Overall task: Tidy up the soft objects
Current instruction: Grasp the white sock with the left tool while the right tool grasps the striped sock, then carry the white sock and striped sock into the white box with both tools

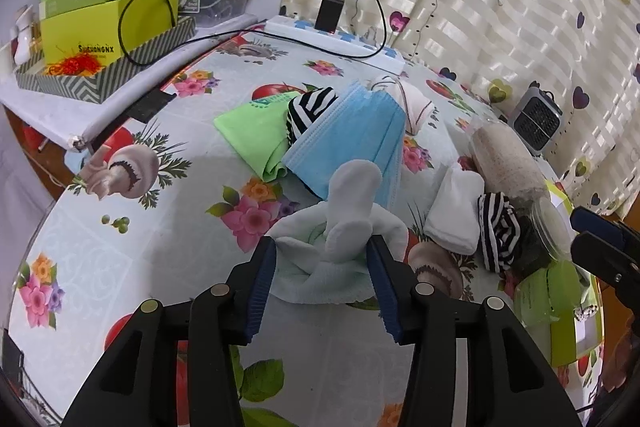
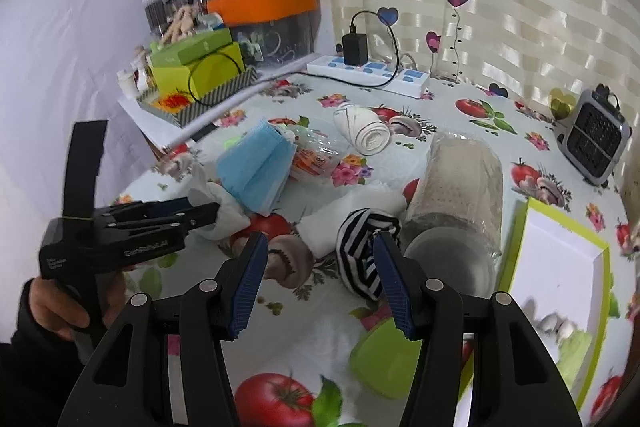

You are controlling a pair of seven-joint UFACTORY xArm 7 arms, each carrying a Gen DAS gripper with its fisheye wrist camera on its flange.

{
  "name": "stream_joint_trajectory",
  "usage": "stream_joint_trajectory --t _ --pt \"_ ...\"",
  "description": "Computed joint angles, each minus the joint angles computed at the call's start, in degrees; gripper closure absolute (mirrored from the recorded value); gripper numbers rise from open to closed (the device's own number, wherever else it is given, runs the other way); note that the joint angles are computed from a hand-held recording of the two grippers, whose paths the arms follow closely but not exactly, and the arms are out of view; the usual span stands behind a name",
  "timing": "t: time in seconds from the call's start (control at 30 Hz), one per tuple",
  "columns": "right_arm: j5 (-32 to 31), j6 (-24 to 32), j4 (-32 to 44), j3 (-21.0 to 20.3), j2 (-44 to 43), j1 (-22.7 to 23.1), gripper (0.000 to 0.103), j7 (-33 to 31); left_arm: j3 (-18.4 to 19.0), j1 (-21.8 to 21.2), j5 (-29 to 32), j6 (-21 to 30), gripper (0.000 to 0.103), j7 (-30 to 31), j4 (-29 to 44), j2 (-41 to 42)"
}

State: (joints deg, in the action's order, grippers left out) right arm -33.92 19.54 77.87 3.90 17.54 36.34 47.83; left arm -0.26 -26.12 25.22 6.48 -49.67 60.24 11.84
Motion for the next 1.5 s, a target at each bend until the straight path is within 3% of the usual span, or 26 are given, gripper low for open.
stream_joint_trajectory --t 0.1,0.3,0.4,0.57,0.63,0.67,0.7,1.0,1.07,1.2,1.27,1.4,1.5 --pt "1.4 5.5 4.8 0.8 2.7 -0.3 0.047 -4.4 -2.4 2.0 -4.3 -0.9 0.056 3.6 0.1 0.8" --pt "4.6 17.2 15.4 1.5 8.9 0.1 0.047 -14.9 -0.1 -0.2 -4.2 -2.3 0.063 3.5 -0.6 0.7" --pt "7.6 25.6 23.6 1.8 14.3 0.7 0.047 -21.8 0.1 -0.4 -4.5 -2.5 0.066 3.8 -0.9 0.4" --pt "10.4 36.1 34.4 0.5 21.9 2.5 0.048 -30.0 2.0 -2.0 -2.4 -2.8 0.066 1.8 -1.7 -0.4" --pt "11.3 38.1 36.6 0.0 23.7 3.0 0.065 -31.9 2.1 -2.0 -1.7 -2.3 0.066 1.2 -1.8 -0.6" --pt "11.5 38.9 37.3 -0.4 24.3 3.3 0.086 -32.4 2.1 -2.0 -1.2 -2.2 0.066 0.8 -1.9 -0.9" --pt "11.5 39.0 37.3 -0.7 24.5 3.6 0.095 -32.7 1.9 -1.8 -1.0 -2.0 0.066 0.5 -2.1 -1.2" --pt "11.7 25.1 23.8 -0.3 15.5 2.9 0.097 -29.1 4.7 -1.9 10.2 -4.9 0.063 -11.1 -4.2 -4.2" --pt "11.7 21.9 21.2 0.0 13.7 2.4 0.097 -27.4 3.9 -0.8 10.6 -5.0 0.061 -11.7 -4.1 -4.1" --pt "12.4 15.2 16.3 0.7 10.2 1.2 0.097 -24.7 -0.8 3.4 2.8 -6.5 0.058 -4.6 -4.4 -3.1" --pt "12.8 12.8 15.3 1.1 9.6 0.9 0.097 -23.9 -7.0 8.4 -5.7 -5.9 0.058 3.7 -3.8 -1.6" --pt "13.2 8.3 11.7 1.6 7.3 0.6 0.097 -22.6 -14.1 13.8 -15.9 -5.3 0.055 13.3 -3.0 0.7" --pt "13.5 5.8 9.0 1.9 5.7 0.3 0.097 -21.8 -11.2 10.7 -16.8 -5.3 0.055 14.0 -2.4 1.1"
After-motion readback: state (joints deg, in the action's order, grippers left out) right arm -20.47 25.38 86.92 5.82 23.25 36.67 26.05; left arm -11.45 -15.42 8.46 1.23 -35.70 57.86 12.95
